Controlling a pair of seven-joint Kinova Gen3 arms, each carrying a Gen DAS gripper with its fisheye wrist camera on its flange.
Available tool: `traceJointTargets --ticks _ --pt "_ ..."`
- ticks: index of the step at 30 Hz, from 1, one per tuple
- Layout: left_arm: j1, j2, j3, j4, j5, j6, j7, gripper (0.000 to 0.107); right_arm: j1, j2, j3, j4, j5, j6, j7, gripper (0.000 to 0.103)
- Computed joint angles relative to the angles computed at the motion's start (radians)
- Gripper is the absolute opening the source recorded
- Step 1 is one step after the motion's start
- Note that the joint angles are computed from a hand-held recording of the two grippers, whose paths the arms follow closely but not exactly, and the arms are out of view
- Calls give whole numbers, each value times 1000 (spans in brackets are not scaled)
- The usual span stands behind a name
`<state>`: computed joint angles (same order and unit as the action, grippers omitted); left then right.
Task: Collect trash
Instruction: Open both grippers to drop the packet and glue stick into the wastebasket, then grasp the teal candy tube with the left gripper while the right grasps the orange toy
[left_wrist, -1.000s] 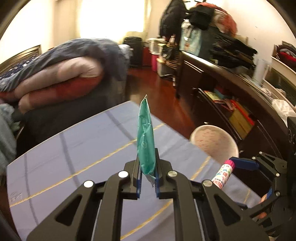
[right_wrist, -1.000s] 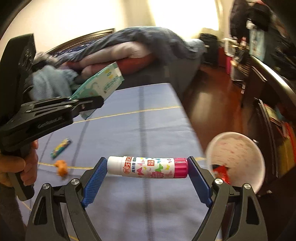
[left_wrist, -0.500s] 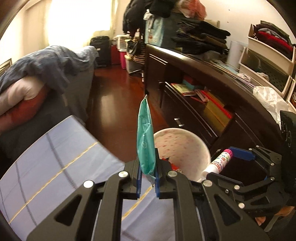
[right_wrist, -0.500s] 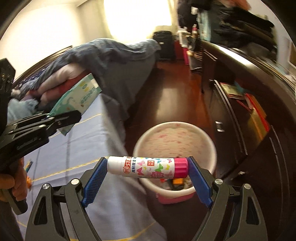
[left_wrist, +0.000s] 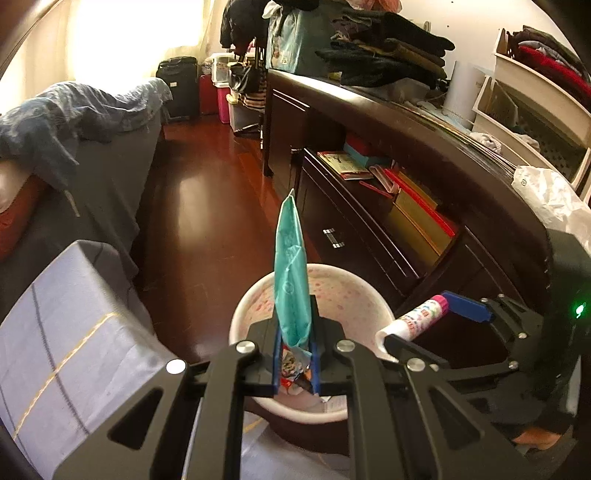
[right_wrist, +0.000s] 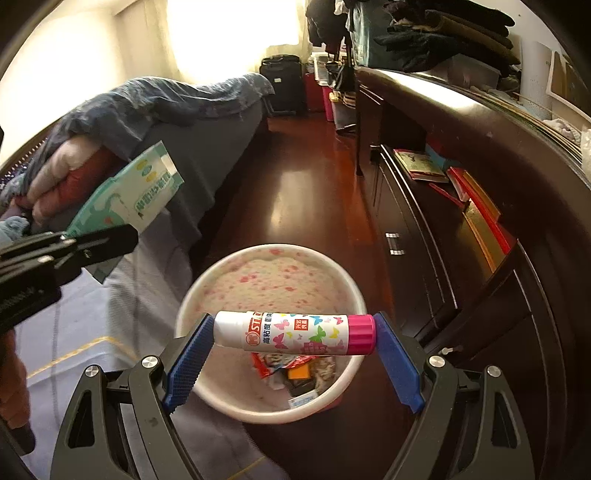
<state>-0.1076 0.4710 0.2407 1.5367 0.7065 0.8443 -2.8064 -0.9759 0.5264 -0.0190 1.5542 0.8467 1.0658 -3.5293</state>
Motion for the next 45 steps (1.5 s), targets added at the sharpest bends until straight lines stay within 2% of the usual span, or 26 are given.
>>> traceJointTargets --ticks 5,7,9,12,15,21,27,34,36,40,43,45 --pt "38 26 6 -18 -20 -18 28 15 26 18 8 14 -13 -21 1 86" --pt "51 39 6 -27 -30 -25 48 20 33 25 13 19 -14 -32 4 86" --pt "50 46 12 -26 -33 -33 52 36 37 34 18 21 -10 -43 8 86" --pt "48 55 20 -18 -29 -60 63 52 53 52 19 10 -22 -57 38 86" --pt "36 57 30 -10 -20 -75 63 59 56 72 27 -8 -42 -58 67 86" --pt "-11 43 38 -3 17 -71 58 63 24 85 55 -23 -22 -49 60 91" --pt "-78 -3 27 27 87 -57 9 68 11 73 48 -64 -27 -14 77 92" --pt "-147 -82 -36 79 149 -53 -49 73 -35 73 28 -172 -30 50 149 94" --pt "-168 -101 -60 92 163 -55 -58 79 -50 81 24 -213 -32 64 180 95" --pt "-215 -133 -111 113 171 -59 -73 83 -78 115 19 -322 -52 85 263 95" --pt "-249 -155 -145 133 169 -94 -93 85 -104 146 24 -402 -65 81 336 95" --pt "-275 -157 -168 127 154 -95 -90 92 -120 177 27 -474 -81 81 397 95"
